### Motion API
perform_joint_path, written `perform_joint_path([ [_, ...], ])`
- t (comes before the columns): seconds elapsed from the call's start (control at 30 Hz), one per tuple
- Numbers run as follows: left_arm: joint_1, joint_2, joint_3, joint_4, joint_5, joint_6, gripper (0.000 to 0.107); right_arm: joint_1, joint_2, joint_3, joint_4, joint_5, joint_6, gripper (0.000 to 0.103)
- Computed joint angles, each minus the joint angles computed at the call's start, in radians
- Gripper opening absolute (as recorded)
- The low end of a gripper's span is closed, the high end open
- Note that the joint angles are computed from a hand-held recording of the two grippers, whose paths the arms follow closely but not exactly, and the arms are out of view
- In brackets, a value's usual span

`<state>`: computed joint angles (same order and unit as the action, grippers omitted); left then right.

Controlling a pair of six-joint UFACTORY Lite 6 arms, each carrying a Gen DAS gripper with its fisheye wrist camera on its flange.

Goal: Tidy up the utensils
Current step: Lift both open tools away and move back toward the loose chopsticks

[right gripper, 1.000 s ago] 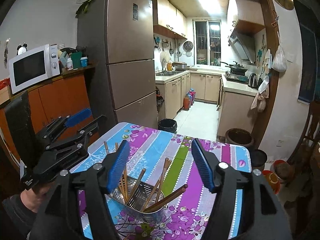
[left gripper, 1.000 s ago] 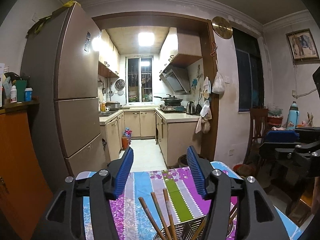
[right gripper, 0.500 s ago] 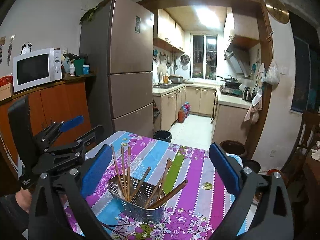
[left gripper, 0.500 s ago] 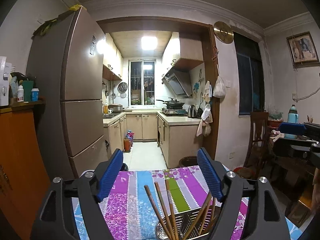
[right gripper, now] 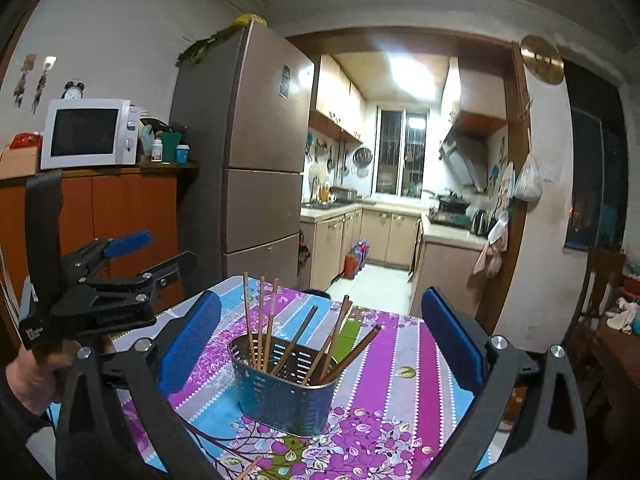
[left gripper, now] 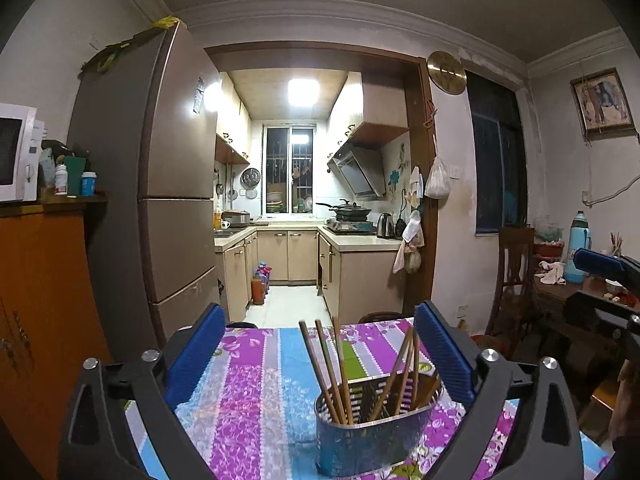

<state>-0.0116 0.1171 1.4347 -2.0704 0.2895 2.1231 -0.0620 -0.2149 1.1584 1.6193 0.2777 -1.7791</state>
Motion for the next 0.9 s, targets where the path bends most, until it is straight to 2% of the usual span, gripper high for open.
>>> perform_joint_path([
  [0.1, 0.011, -0.083, -0.117, -0.073, 0.029, 0.076, 0.098, 0.007, -0.086, -0.105, 0.121, -0.002, -0.129, 0.097],
  [0.2, 0.032, -0.173, -0.232, -0.089, 0.067, 0.089, 0.098, 0.005, -0.164, -0.187, 0.162, 0.007, -0.161, 0.097],
  [0.43, 0.053, -0.433, -0.544, -0.148, 0.14, 0.193, 0.098, 0.016, -0.396, -0.396, 0.125, 0.015, -0.115, 0.097],
  [0.6, 0.087, -0.622, -0.751, -0.069, 0.192, 0.135, 0.098, 0.011, -0.611, -0.562, -0.066, 0.018, 0.086, 0.097],
  [0.73, 0.122, -0.77, -0.912, -0.002, 0.228, 0.088, 0.098, 0.004, -0.821, -0.706, -0.294, 0.024, 0.318, 0.097],
  [0.87, 0.131, -0.94, -1.106, 0.048, 0.239, 0.085, 0.098, -0.042, -1.032, -0.845, -0.512, 0.096, 0.552, 0.097],
  [0.9, 0.129, -0.977, -1.147, 0.053, 0.237, 0.091, 0.098, -0.074, -1.111, -0.899, -0.565, 0.145, 0.61, 0.097],
])
